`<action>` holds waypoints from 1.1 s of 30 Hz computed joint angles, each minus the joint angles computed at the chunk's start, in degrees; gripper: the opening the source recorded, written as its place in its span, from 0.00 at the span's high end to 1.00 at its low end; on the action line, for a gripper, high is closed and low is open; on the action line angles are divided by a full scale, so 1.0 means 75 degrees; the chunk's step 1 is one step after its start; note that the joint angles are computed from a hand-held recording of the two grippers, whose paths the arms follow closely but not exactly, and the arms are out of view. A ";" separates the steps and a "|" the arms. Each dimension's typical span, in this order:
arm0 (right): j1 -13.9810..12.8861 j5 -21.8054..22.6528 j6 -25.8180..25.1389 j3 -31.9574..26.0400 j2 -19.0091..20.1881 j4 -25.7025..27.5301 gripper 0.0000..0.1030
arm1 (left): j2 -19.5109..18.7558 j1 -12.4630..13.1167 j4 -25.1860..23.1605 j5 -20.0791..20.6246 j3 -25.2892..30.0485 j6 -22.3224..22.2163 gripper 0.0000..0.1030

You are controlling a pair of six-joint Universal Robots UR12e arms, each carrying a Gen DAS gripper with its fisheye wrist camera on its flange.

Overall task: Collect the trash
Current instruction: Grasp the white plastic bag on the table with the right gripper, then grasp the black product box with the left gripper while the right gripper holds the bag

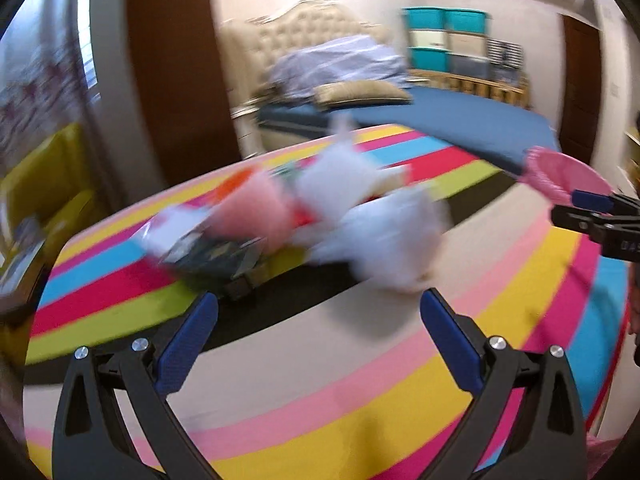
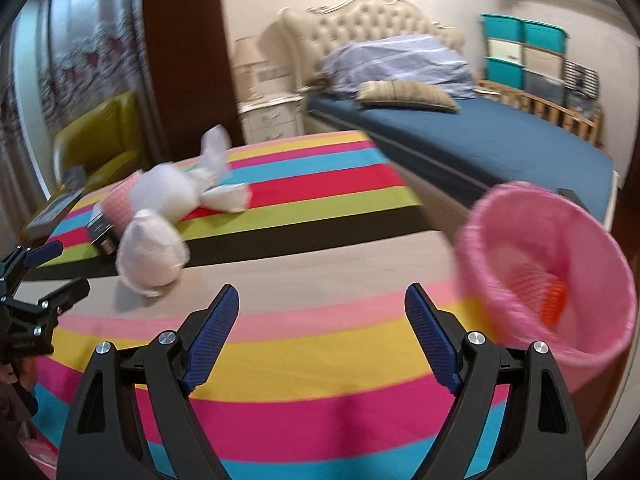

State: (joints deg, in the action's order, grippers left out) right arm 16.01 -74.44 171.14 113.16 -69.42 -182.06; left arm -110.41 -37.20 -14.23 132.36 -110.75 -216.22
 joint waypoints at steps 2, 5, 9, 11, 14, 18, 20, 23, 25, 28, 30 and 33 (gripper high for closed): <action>0.0136 0.0080 -0.0118 -0.0109 0.0050 0.0182 0.22 | 0.0208 0.0022 -0.0368 0.0291 -0.0251 -0.0561 0.05; 0.0365 0.0242 -0.0308 -0.0299 0.0124 0.0529 0.22 | 0.0503 0.0071 -0.0920 0.0597 -0.0571 -0.1322 0.05; 0.0592 0.0432 -0.0520 -0.0471 0.0200 0.0830 0.21 | 0.0809 0.0199 -0.1239 0.0608 -0.0883 -0.1952 0.05; 0.0746 0.0464 -0.0642 -0.0600 0.0280 0.0955 0.19 | 0.0917 0.0278 -0.1204 0.0550 -0.1003 -0.2113 0.05; 0.0929 0.0427 -0.0798 -0.0755 0.0388 0.1040 0.18 | 0.0937 0.0327 -0.1276 0.0482 -0.0976 -0.2298 0.05; 0.1062 0.0364 -0.0997 -0.1030 0.0582 0.1254 0.18 | 0.0919 0.0237 -0.1407 0.0558 -0.0968 -0.2532 0.05; 0.1116 0.0266 -0.0952 -0.1168 0.0676 0.1402 0.18 | 0.0946 0.0231 -0.1555 0.0624 -0.0965 -0.2650 0.05; 0.1085 0.0414 -0.0890 -0.1289 0.0757 0.1558 0.18 | 0.0981 0.0234 -0.1736 0.0635 -0.0965 -0.2821 0.05; 0.1076 0.0482 -0.0904 -0.1330 0.0788 0.1657 0.18 | 0.0980 0.0245 -0.1822 0.0599 -0.0943 -0.2868 0.05; 0.0988 0.0825 -0.0960 -0.1306 0.0771 0.1710 0.33 | 0.0943 0.0251 -0.1911 0.0514 -0.0864 -0.2836 0.05; 0.0949 0.0979 -0.1180 -0.1232 0.0725 0.1684 0.60 | 0.0907 0.0258 -0.1873 0.0424 -0.0812 -0.2752 0.05; 0.0893 0.1197 -0.1473 -0.1045 0.0628 0.1477 0.67 | 0.0824 0.0268 -0.1854 0.0348 -0.0692 -0.2601 0.05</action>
State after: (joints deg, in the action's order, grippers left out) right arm 22.71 -65.46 160.09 105.33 -64.71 -170.98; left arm -104.22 -35.19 -28.13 134.97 -115.94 -235.73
